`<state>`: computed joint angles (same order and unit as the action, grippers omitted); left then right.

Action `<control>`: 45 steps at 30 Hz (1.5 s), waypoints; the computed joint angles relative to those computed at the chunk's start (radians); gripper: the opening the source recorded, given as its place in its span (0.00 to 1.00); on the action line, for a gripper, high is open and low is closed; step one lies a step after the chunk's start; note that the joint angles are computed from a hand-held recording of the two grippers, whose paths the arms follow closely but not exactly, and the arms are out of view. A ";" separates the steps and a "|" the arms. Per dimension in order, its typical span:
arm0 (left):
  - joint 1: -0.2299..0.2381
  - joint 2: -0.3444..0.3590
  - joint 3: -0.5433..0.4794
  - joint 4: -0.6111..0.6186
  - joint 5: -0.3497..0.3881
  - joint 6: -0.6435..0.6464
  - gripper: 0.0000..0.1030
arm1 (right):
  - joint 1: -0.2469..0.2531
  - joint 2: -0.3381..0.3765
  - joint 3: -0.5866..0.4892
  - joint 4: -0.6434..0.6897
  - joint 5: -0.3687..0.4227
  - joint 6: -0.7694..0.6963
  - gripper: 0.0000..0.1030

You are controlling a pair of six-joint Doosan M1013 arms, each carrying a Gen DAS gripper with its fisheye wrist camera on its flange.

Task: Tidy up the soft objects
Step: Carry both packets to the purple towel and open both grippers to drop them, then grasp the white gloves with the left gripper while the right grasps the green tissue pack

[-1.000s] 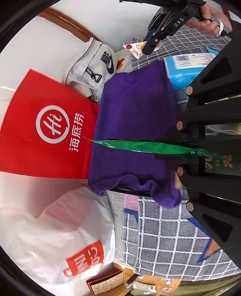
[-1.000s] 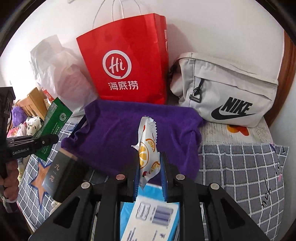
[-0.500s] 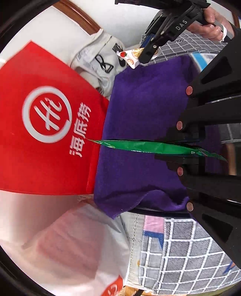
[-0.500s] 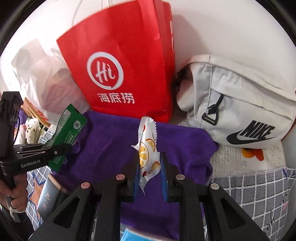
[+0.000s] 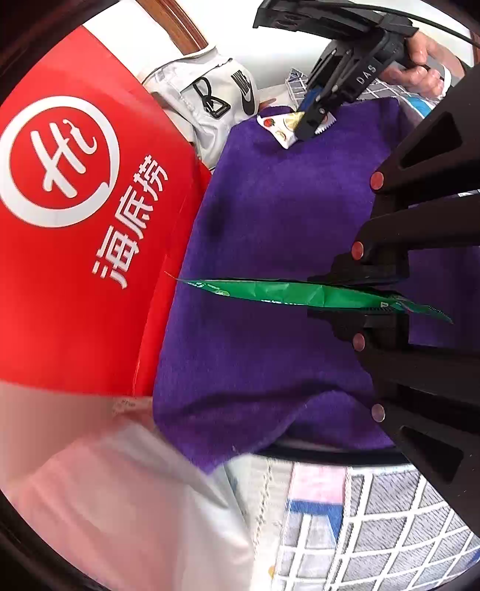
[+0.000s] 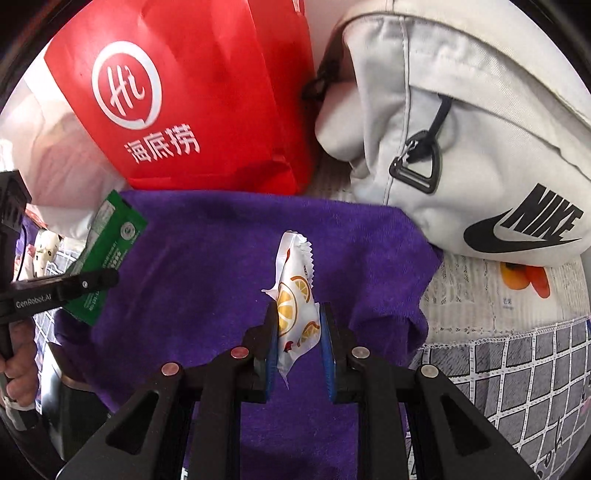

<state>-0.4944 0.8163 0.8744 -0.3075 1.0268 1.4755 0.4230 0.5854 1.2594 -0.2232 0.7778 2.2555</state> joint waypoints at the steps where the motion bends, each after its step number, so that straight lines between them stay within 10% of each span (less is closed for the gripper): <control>1: -0.002 0.007 -0.009 -0.011 0.006 0.007 0.09 | 0.000 0.003 -0.002 0.008 0.003 -0.010 0.20; 11: -0.005 0.046 -0.066 0.018 0.062 -0.038 0.12 | -0.005 0.019 -0.012 0.030 0.034 -0.031 0.37; 17: -0.015 0.034 -0.063 0.104 0.058 -0.049 0.59 | 0.002 -0.003 0.007 -0.002 -0.002 -0.041 0.60; 27: -0.025 -0.068 0.077 0.265 -0.053 -0.158 0.60 | 0.038 -0.077 0.077 -0.194 -0.056 0.178 0.74; 45: -0.016 -0.376 0.491 0.167 -0.279 -0.049 0.59 | 0.189 -0.236 0.266 -0.223 -0.107 0.313 0.74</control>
